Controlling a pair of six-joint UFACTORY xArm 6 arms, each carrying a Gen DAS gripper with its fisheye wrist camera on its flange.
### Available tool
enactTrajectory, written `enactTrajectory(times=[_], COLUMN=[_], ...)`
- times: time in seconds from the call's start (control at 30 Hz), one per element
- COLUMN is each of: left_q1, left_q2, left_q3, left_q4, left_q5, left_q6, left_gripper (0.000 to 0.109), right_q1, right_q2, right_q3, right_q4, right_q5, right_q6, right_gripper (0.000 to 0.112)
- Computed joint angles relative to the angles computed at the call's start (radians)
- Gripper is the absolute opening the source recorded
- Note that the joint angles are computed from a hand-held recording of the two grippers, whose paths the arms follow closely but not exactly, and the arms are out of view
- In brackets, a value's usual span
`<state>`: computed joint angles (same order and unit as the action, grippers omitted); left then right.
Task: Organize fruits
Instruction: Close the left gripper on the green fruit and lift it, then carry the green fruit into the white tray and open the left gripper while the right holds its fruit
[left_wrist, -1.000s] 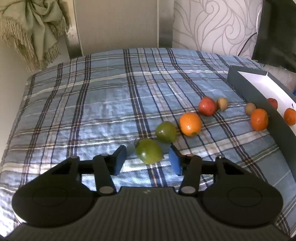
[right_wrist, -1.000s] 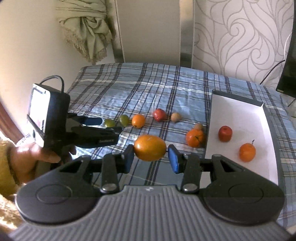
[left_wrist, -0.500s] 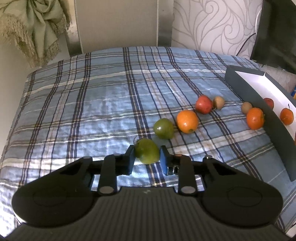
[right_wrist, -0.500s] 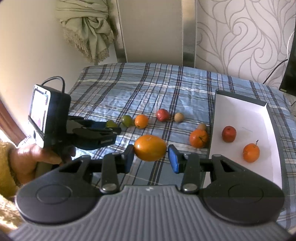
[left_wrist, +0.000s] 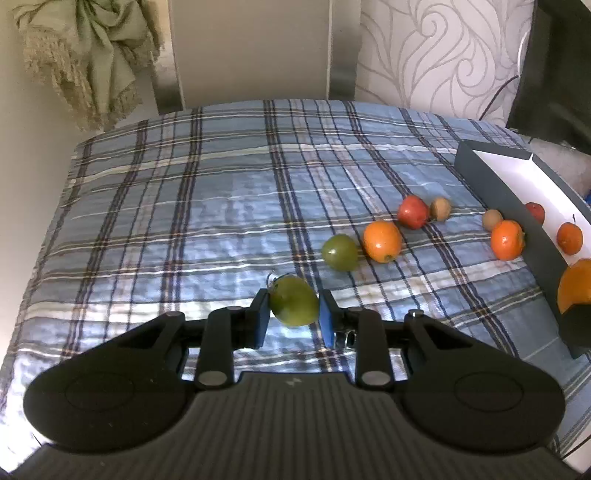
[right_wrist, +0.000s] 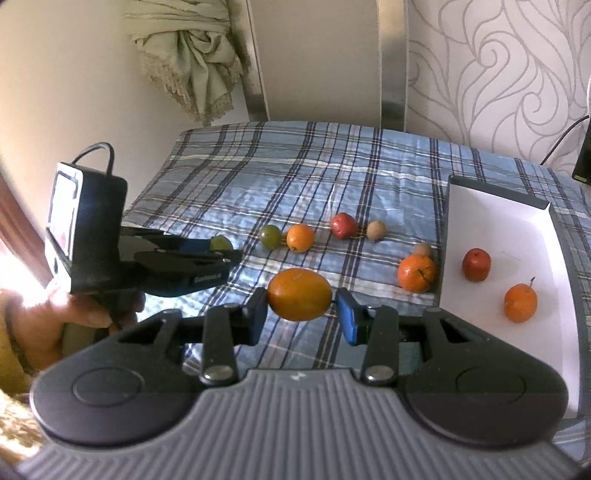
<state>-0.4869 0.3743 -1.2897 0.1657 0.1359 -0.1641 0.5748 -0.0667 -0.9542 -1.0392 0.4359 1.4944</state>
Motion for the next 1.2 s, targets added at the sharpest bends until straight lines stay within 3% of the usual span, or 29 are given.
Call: enactTrajectory(times=[0.3,0.53,0.9,1.2], left_q1=[0.013,-0.004,-0.095,-0.197], left_q2=[-0.040,-0.046,0.010,0.151], left_q3=[0.020,-0.002,-0.106,-0.351], left_q4=[0.095,0.072,-0.202,-0.476], left_q5=[0.015,0.023,0.017,0.100], left_q6=[-0.082,-0.049,0.228,0.525], left_gripper=[0.033,0.033,0.033,0.033], right_q1=[-0.009,-0.011,0.001,0.045], right_q2=[0.007,-0.010,-0.120,-0.241], right_q3=[0.007,0.027,0.117,0.206], right_q4=[-0.028,-0.077,-0.106,-0.088], right_q5=[-0.048,-0.053,0.059,0.218], right_q6=[0.049,0.121,0.213,0.270], right_gripper=[0.043,0.043,0.043,0.043])
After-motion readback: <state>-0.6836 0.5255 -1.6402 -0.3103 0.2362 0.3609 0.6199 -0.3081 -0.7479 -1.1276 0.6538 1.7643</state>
